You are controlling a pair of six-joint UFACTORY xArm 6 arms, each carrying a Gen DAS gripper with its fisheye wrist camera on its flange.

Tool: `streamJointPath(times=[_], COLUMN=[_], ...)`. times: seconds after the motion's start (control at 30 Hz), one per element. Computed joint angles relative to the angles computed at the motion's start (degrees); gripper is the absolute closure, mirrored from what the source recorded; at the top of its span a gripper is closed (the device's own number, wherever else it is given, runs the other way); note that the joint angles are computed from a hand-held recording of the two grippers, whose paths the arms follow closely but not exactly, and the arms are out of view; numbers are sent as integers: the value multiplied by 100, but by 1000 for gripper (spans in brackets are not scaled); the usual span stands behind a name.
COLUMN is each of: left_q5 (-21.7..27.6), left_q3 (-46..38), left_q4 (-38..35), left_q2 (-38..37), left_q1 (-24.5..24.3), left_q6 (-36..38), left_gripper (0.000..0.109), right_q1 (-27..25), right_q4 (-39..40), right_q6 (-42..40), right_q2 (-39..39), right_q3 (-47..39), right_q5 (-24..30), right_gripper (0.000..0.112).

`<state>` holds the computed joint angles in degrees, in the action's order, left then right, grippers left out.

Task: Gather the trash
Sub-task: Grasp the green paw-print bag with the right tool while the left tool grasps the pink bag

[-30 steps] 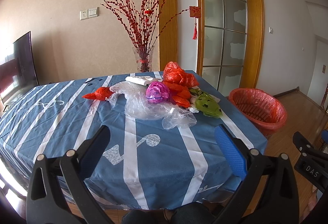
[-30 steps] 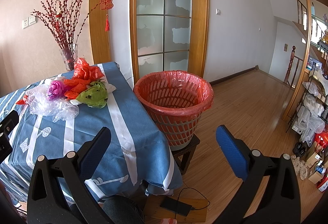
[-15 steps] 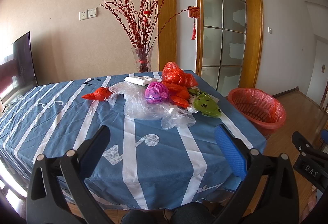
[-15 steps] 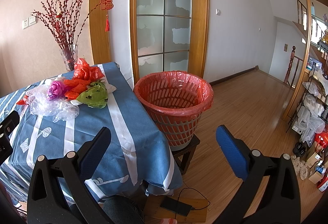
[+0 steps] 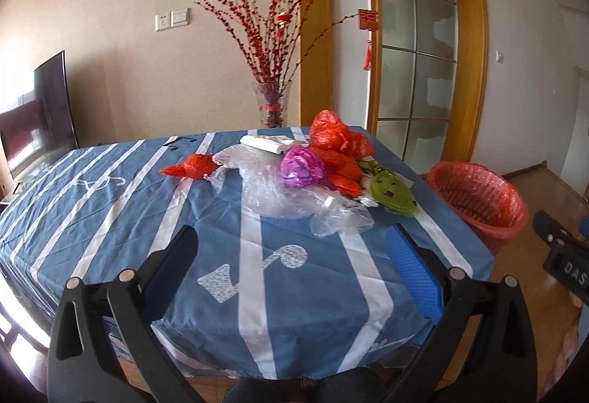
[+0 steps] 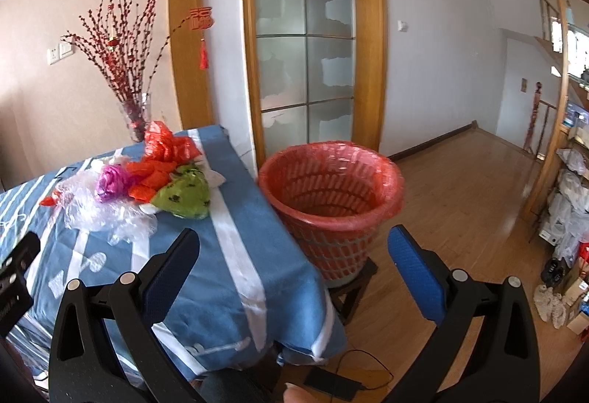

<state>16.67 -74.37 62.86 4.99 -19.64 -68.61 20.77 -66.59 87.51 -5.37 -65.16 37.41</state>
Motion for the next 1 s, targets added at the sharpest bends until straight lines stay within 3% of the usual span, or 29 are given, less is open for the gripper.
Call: streamJointPath(times=[0.17, 0.27, 0.47, 0.57, 0.93, 1.0], left_q5=[-99, -25, 89, 83, 191, 181], left_q3=[-158, -356, -681, -819, -1506, -1696], left_q4=[-571, -676, -657, -798, -1496, -1770], left_q2=[169, 330, 597, 727, 1342, 1499], left_q1=[220, 317, 517, 585, 672, 686], left_q6=[334, 382, 316, 442, 1237, 1485], left_gripper=[10, 10, 10, 10, 13, 13], right_q1=[-300, -367, -507, -502, -468, -461], right_q4=[526, 740, 2538, 3794, 5070, 5231], right_q6=[-617, -976, -2769, -3949, -5273, -5495], right_q2=[768, 1260, 2652, 3421, 5204, 5465], right_q3=[-734, -1273, -2757, -3678, -6234, -6648], right_q5=[-764, -925, -1324, -1161, -6, 286], right_gripper=[11, 15, 42, 53, 59, 68])
